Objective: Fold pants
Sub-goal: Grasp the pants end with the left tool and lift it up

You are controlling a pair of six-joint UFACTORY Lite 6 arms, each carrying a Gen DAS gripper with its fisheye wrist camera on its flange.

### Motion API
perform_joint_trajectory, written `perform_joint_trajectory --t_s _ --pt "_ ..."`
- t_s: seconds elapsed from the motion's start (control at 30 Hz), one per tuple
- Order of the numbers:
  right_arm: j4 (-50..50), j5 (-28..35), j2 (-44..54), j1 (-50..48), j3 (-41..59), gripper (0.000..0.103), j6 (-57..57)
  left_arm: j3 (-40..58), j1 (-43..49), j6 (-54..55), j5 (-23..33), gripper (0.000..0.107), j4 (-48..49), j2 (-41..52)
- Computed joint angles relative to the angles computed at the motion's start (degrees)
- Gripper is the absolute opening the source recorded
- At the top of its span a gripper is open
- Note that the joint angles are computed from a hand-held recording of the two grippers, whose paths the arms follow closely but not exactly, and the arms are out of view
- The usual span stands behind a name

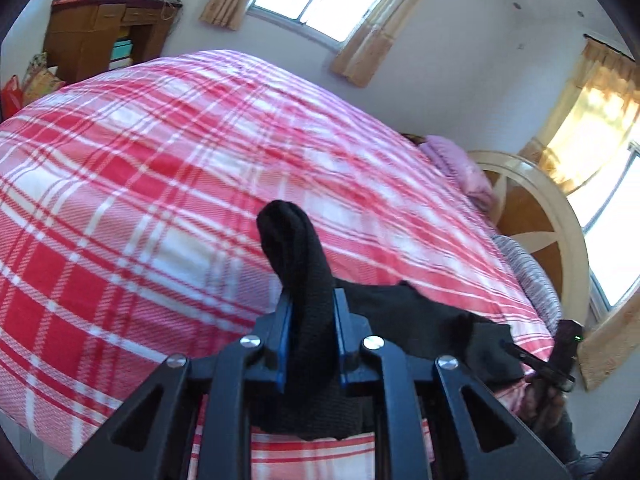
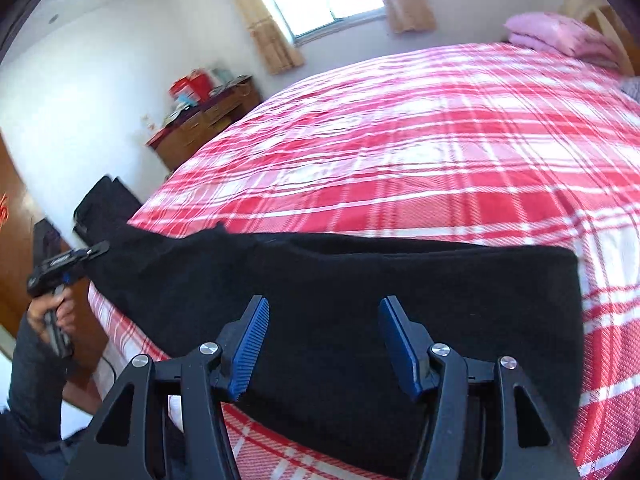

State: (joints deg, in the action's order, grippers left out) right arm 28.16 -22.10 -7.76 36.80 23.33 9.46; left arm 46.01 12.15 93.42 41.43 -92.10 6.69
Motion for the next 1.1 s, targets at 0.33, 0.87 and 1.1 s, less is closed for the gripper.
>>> perform_joint_trajectory --t_s 0.33,0.87,1.1 --pt "13.7 2.0 -8.1 1.7 -2.5 0.060 -14.5 -3.4 -9.6 -2.0 -3.3 0.018 -2.6 -9.9" --pt "43.4 9.4 -27.8 -3.8 -12.0 0.062 -49.2 8.5 -31.9 -12.4 -12.1 0.018 -2.1 -9.1" --pt "43.5 13.0 -33.0 -10.5 -14.2 0.062 -51.3 18.1 -42.3 -19.4 -16.5 0.018 3.2 -2.4"
